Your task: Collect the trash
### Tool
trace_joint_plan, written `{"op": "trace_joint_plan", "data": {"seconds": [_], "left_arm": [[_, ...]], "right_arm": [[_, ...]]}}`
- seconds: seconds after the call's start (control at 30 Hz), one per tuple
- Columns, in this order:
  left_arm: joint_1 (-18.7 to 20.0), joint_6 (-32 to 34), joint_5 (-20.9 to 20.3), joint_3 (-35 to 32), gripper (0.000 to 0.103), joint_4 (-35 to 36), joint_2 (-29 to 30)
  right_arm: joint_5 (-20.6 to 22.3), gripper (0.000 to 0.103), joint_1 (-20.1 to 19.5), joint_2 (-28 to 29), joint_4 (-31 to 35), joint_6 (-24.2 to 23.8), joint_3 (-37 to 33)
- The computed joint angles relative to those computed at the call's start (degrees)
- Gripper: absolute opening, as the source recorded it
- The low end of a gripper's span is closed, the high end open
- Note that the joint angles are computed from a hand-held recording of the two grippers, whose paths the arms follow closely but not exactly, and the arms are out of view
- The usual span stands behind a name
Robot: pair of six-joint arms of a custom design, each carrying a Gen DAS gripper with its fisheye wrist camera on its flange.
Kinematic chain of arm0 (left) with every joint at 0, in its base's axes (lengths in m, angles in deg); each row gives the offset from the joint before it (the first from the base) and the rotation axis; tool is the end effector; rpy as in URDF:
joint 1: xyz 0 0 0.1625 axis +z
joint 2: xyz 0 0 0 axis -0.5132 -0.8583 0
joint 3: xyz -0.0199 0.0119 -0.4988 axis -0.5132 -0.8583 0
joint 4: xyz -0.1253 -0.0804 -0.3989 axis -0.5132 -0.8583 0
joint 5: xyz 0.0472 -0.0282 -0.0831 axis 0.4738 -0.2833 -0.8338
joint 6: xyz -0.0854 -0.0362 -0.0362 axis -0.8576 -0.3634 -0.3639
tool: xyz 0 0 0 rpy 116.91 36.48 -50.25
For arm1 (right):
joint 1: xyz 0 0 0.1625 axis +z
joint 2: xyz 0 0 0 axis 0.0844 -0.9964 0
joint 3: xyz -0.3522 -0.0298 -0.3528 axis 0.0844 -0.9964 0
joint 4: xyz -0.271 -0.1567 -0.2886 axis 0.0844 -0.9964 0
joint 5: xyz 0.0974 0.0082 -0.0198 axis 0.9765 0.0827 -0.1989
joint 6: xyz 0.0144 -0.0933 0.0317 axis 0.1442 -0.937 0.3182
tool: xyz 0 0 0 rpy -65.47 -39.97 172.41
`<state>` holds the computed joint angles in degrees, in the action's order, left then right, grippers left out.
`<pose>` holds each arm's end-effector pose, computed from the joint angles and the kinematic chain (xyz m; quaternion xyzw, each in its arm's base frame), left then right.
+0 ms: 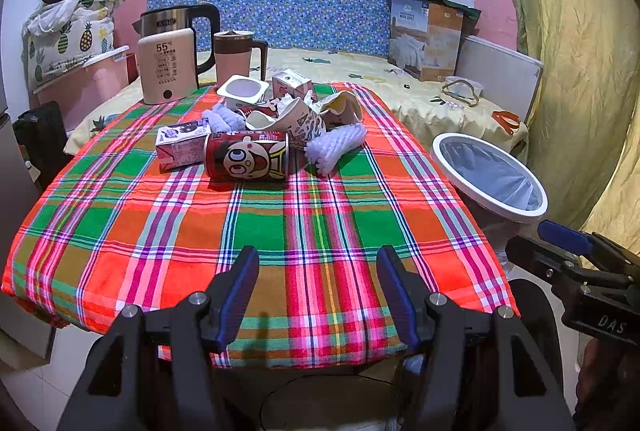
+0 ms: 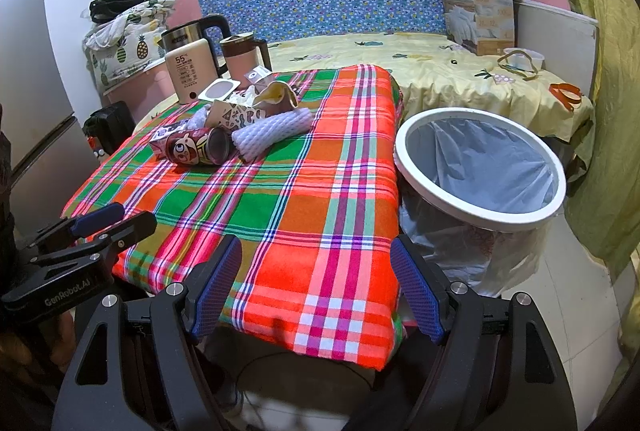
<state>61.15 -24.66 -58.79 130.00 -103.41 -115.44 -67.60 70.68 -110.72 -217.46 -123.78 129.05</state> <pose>-0.2902 -0.4336 -0.0864 -0.0367 0.7891 -0.4844 0.3759 0.0049 -0.5379 0.2201 0.4135 -0.8710 0.2223 0.1450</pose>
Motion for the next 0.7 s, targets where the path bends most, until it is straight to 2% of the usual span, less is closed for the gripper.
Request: {"op": "trace_joint_plan", "data": {"seconds": [0.17, 0.33, 0.43, 0.5, 0.7], "left_arm": [[1.49, 5.82, -0.41, 1.12, 0.063, -7.95, 0.37], [3.27, 6.18, 0.07, 1.81, 0.063, -7.61, -1.03], [4.33, 8.37, 0.95, 2.82, 0.063, -11.24, -1.64], [5.05, 7.42, 2.25, 3.00, 0.063, -9.35, -2.58], [7.83, 14.05, 4.33, 3.81, 0.065, -16.16, -3.63]], "right_arm": [[-1.15, 0.078, 0.69, 1.34, 1.25, -0.67, -1.19], [-3.08, 0.078, 2.29, 2.93, 2.15, -0.77, -2.99], [-3.43, 0.078, 2.98, 3.45, 4.35, -0.31, -4.26], [-3.82, 0.078, 3.65, 4.26, 4.49, -0.05, -4.94], [-3.98, 0.078, 5.17, 6.10, 5.50, 1.58, -6.96]]}}
